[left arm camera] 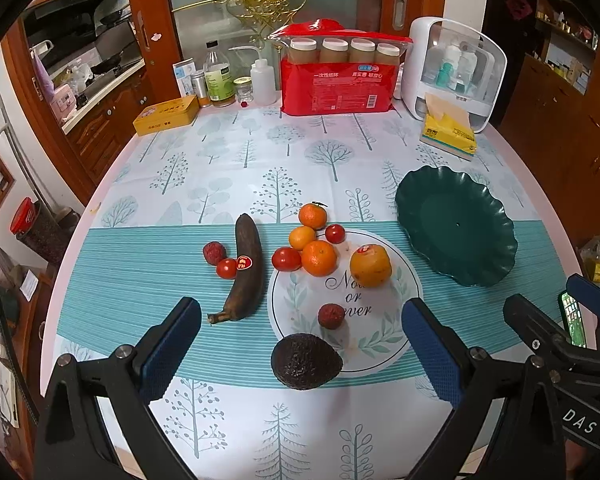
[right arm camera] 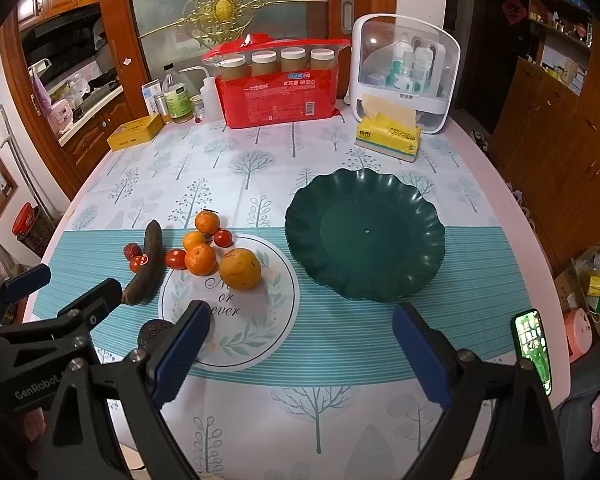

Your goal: Organize fruits

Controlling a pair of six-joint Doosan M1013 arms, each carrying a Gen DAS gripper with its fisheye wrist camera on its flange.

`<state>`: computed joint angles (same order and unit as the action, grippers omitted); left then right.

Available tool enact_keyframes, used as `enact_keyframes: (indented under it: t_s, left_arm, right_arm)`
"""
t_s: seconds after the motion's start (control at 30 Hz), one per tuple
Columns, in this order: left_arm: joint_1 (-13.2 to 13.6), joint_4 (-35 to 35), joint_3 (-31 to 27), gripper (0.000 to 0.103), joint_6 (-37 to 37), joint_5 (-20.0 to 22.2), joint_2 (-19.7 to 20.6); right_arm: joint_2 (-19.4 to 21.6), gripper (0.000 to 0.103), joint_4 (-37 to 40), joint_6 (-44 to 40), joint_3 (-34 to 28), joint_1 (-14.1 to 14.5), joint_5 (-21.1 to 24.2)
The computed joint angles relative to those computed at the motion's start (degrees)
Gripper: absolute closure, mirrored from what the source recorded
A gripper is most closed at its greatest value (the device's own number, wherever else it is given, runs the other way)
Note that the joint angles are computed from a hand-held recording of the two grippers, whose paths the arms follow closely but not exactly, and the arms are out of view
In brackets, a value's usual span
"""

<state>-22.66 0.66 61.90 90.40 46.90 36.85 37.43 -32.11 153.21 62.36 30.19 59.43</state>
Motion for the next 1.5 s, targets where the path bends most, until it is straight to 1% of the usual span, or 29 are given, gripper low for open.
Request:
enact_keyframes:
  t_s: [0.93,1.13,1.33,1.5]
  left_arm:
    - [-0.17,0.89,0.53,0.004,-0.81,-0.82,-0.31]
    - [-0.25,2.68,2.95,0.005,-3.23,-2.09,-1.72]
    - [-0.15,3.18,3.74,0.005,-4.68,-1.61,-2.17]
    - [0.05,4.45,3.00,0.005,-5.38,0.43,-1.48]
  right_arm:
    - [-0.60,0.010,-0.47,-0.76,0.86,0.05,-1.87]
    - [-0.92,0.011,0.02,-1.55,1.38,0.01,-3.29]
    - [-1.32,0.011,1.08,-2.95,2.26,-0.12,-5.34]
    - [-0.98,0.011,2.76,-4.22,2.00,-0.33,-6.36]
